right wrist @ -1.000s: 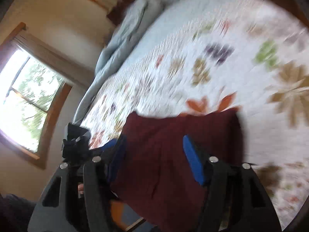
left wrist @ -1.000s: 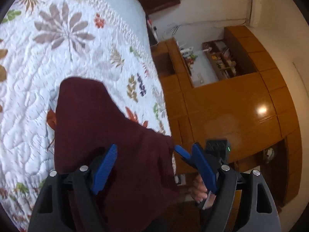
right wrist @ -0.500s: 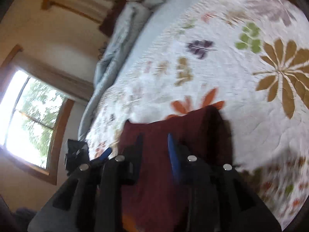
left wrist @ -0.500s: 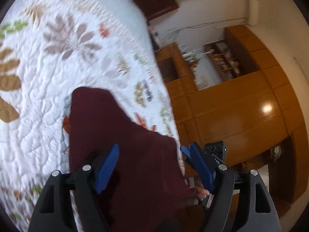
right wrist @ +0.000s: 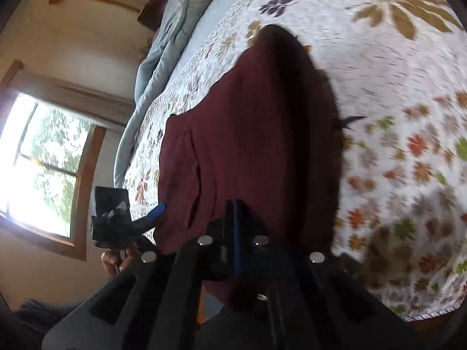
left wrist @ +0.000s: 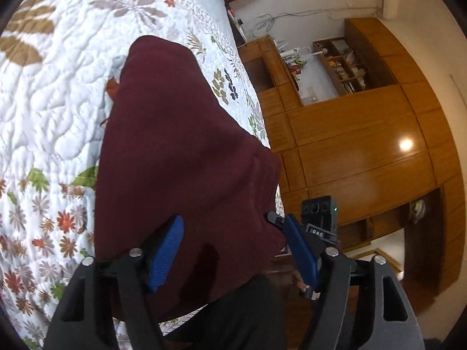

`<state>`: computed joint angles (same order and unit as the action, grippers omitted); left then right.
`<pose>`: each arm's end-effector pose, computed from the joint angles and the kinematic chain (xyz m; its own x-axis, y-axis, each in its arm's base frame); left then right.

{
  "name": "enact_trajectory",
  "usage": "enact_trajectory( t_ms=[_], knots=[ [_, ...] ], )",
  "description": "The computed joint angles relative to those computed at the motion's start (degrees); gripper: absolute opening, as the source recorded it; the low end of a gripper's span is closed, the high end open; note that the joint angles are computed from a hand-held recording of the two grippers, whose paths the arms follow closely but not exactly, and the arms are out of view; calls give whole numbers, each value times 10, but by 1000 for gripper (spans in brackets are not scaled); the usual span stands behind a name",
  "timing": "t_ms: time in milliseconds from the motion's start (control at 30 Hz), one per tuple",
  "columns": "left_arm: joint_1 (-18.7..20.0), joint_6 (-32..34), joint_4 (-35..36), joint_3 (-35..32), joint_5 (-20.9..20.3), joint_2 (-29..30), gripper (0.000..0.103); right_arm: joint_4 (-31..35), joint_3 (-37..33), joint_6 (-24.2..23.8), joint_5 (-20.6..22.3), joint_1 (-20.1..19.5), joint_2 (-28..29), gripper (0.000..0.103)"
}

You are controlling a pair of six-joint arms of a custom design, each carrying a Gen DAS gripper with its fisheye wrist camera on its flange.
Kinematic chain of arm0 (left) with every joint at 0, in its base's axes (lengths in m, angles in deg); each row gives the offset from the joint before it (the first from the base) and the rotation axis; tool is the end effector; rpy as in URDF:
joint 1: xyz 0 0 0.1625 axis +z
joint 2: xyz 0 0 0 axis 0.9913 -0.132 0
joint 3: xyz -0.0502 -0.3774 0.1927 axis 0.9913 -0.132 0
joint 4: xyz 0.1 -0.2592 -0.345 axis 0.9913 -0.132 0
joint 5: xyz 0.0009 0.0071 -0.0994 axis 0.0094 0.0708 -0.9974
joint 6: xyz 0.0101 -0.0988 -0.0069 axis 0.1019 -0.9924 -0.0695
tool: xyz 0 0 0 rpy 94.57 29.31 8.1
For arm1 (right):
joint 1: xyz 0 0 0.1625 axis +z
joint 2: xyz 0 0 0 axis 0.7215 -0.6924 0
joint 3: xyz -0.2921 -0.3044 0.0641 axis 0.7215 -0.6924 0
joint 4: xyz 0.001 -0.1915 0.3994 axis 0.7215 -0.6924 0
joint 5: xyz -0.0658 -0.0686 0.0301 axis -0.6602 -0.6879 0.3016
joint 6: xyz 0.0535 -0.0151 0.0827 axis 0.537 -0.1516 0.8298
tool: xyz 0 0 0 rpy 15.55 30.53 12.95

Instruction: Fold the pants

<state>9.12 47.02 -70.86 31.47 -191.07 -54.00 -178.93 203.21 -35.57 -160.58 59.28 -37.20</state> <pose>0.1061 -0.5211 0.2666 -0.8790 0.2587 0.4004 0.2355 0.9660 -0.1072 0.2173 -0.3509 0.0139 -0.9889 0.1412 -0.0464 0.1443 0.8375 -0.5271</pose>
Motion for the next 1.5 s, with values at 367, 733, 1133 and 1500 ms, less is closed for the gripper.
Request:
enact_trajectory(
  t_ms=[367, 733, 1133, 1500],
  knots=[
    [-2, 10, 48, -28, 23, -3, 72, 54, 28, 73, -127, 57, -68, 76],
    [-108, 51, -40, 38, 235, -106, 82, 85, -3, 80, -95, 32, -48, 87],
    [-210, 87, -145, 105, 443, -166, 83, 167, -38, 76, -106, 31, -65, 89],
    [-218, 134, -215, 98, 520, -105, 84, 241, -69, 58, -109, 27, -72, 90]
  ],
)
